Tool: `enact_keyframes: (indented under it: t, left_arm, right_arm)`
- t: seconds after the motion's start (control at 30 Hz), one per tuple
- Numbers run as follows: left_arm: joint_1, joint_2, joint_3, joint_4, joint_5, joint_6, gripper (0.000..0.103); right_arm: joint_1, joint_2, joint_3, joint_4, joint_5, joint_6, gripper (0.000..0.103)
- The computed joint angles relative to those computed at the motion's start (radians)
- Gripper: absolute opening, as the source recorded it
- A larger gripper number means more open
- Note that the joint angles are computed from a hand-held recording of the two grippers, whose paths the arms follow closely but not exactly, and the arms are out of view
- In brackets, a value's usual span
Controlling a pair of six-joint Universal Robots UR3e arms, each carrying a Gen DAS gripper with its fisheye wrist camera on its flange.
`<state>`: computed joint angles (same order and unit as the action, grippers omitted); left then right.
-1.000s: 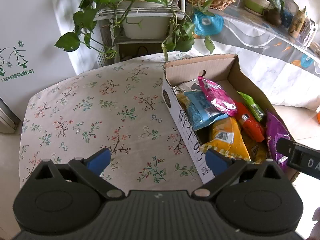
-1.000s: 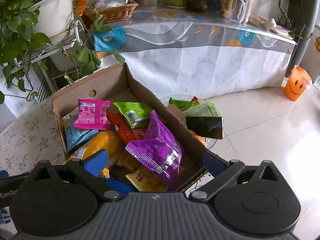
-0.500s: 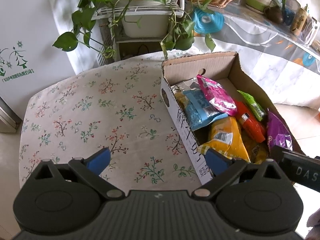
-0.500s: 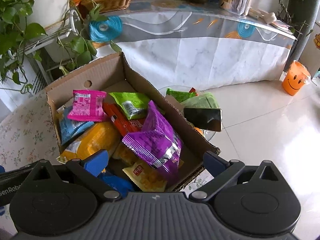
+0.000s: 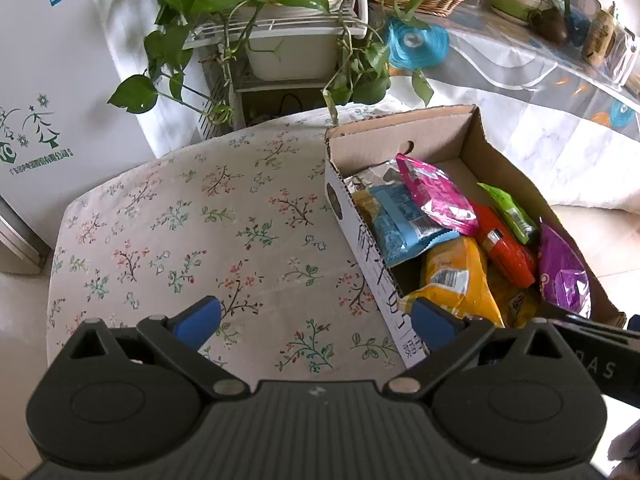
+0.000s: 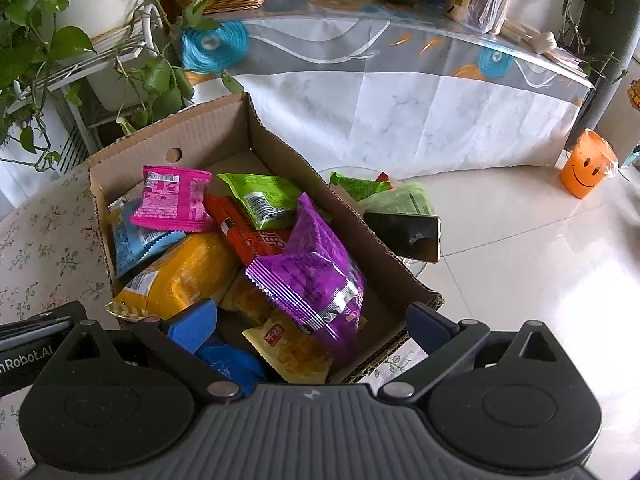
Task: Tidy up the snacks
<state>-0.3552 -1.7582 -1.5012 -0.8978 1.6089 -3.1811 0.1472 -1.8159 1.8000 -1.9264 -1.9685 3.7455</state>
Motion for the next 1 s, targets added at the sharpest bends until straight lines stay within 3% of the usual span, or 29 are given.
enact_keyframes:
  t: [0.4,1.0]
  left_arm:
    - [-0.014,-0.008,0.004,0.016,0.026,0.027,0.100]
    - [0.015,0.021,-0.028,0.024,-0.007,0.069,0.100]
  right_arm:
    - [-0.001,0.010,-0.008,0.011,-0.001,0.004,0.103]
    - [-0.002,0.008,0.011,-0.019,0.037,-0.034,0.103]
